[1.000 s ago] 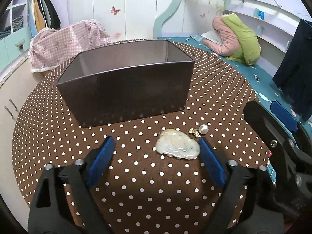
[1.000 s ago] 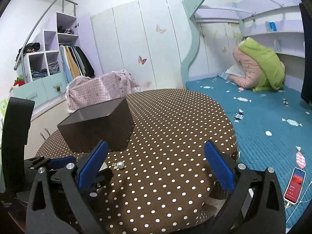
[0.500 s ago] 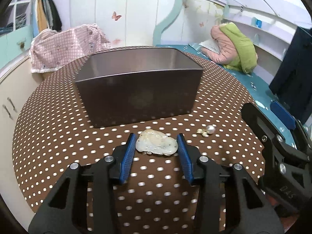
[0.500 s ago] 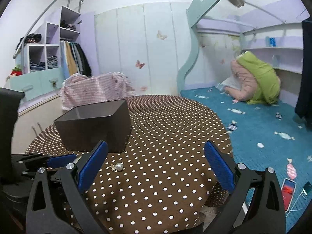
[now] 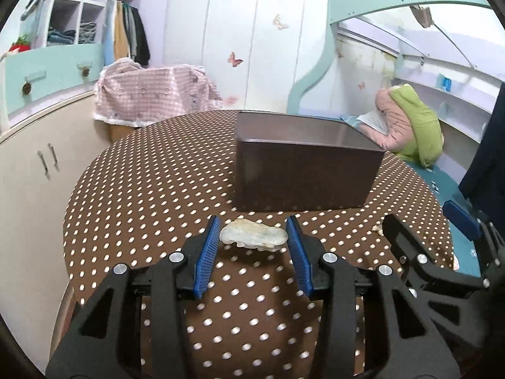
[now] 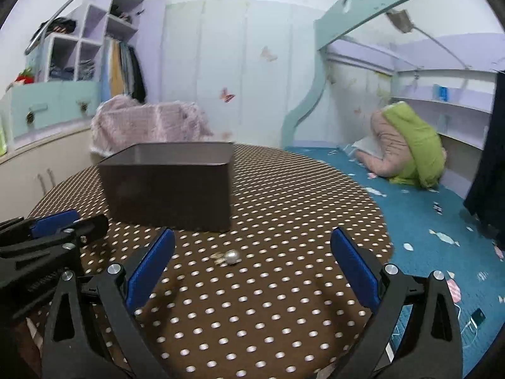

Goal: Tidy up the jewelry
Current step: 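Grasp the pale jade pendant with the left tool while the right tool grasps the pearl, then carry the pendant and pearl into the grey box and open both tools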

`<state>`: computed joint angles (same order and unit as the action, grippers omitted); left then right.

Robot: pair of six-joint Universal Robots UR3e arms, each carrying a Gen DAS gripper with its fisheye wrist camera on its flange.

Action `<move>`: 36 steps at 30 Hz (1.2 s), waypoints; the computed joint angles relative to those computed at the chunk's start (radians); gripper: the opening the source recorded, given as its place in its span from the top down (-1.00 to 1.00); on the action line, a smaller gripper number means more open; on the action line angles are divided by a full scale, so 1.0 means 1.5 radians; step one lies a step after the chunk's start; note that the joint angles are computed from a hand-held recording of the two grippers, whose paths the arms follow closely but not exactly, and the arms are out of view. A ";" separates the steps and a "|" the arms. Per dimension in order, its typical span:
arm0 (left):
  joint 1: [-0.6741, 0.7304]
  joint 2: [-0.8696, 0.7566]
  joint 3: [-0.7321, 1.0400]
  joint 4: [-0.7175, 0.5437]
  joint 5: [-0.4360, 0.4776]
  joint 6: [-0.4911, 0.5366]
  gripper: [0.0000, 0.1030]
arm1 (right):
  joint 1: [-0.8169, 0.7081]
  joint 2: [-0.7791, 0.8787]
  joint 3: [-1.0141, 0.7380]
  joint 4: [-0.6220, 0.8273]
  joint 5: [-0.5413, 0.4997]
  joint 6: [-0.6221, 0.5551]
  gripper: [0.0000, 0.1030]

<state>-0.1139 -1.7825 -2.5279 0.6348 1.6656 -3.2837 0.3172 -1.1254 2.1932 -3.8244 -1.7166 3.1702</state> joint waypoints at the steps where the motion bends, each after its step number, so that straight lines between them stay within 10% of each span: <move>1: 0.008 0.002 -0.009 0.004 -0.010 -0.002 0.16 | 0.000 -0.006 -0.003 0.015 0.004 -0.001 -0.75; 8: 0.049 -0.008 -0.061 0.081 -0.049 -0.004 0.16 | -0.004 -0.035 -0.047 0.166 0.028 0.020 0.35; 13: 0.045 -0.012 -0.067 0.101 -0.056 0.004 0.16 | 0.005 -0.024 -0.061 0.204 0.025 0.026 0.68; 36: 0.097 0.052 -0.090 0.072 -0.124 0.008 0.16 | 0.011 -0.040 -0.027 0.162 0.021 0.033 0.75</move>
<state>0.0322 -1.7039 -2.6631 0.7421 1.4796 -3.2716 0.3344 -1.1849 2.1524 -3.5820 -1.6856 3.2191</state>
